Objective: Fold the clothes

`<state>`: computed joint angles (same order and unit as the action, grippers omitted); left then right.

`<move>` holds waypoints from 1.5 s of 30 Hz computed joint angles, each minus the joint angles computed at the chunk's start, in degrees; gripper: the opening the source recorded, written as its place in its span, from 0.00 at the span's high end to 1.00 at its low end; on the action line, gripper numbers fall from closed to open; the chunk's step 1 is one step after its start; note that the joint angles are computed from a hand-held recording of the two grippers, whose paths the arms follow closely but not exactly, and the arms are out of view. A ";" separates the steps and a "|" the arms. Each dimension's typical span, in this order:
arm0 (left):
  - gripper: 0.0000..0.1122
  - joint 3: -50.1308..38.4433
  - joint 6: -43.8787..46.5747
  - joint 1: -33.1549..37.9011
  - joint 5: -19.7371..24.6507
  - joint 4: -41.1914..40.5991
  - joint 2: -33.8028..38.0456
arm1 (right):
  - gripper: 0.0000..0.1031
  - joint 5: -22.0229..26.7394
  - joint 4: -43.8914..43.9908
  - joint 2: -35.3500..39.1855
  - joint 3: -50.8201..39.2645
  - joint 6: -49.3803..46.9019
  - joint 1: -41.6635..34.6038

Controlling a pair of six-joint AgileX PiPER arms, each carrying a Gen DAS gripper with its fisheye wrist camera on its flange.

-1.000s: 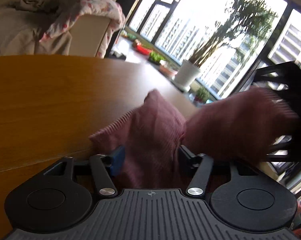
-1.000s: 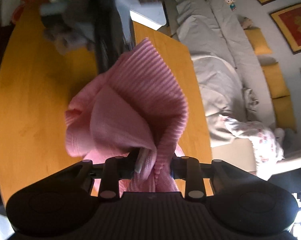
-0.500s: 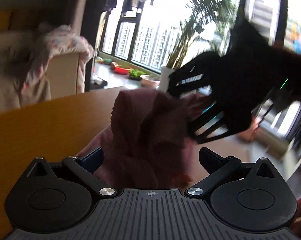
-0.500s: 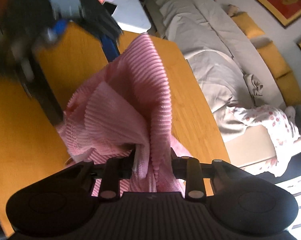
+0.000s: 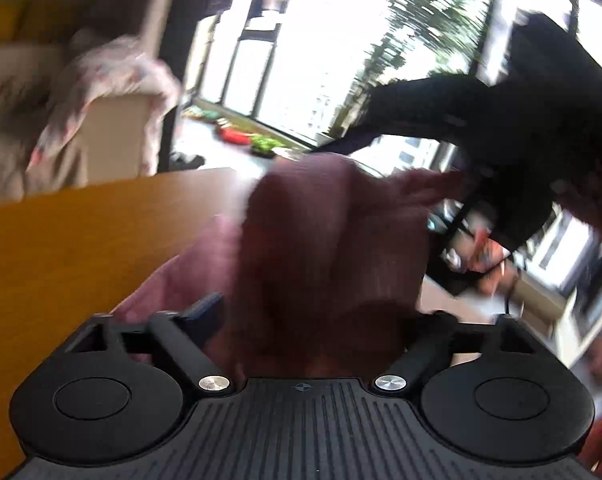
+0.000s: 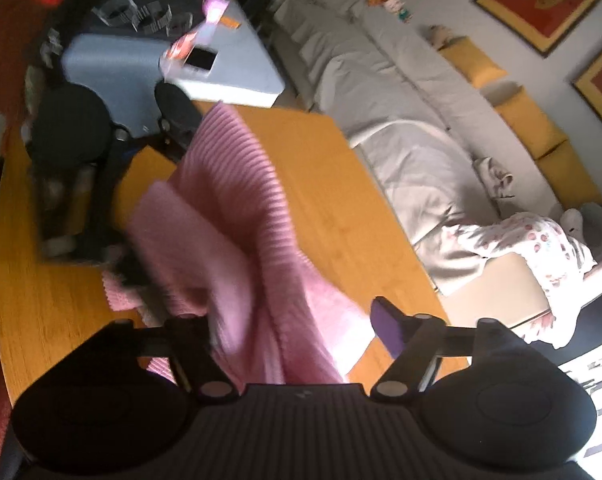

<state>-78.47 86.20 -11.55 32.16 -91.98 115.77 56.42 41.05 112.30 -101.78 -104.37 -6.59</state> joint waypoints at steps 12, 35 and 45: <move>0.48 -8.75 -22.14 5.83 4.30 7.68 8.99 | 0.12 2.17 15.97 12.29 -11.66 26.99 -8.52; 0.11 -9.55 -20.45 8.65 9.23 0.75 10.43 | 0.12 -12.59 24.22 10.01 7.02 30.60 -10.65; 0.11 -14.19 -27.84 7.38 4.38 4.26 11.85 | 0.67 -5.11 35.52 1.64 27.60 7.79 -6.09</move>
<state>-92.66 58.37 -4.16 36.53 -87.72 127.62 51.32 76.57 113.94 -74.18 -96.58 -12.69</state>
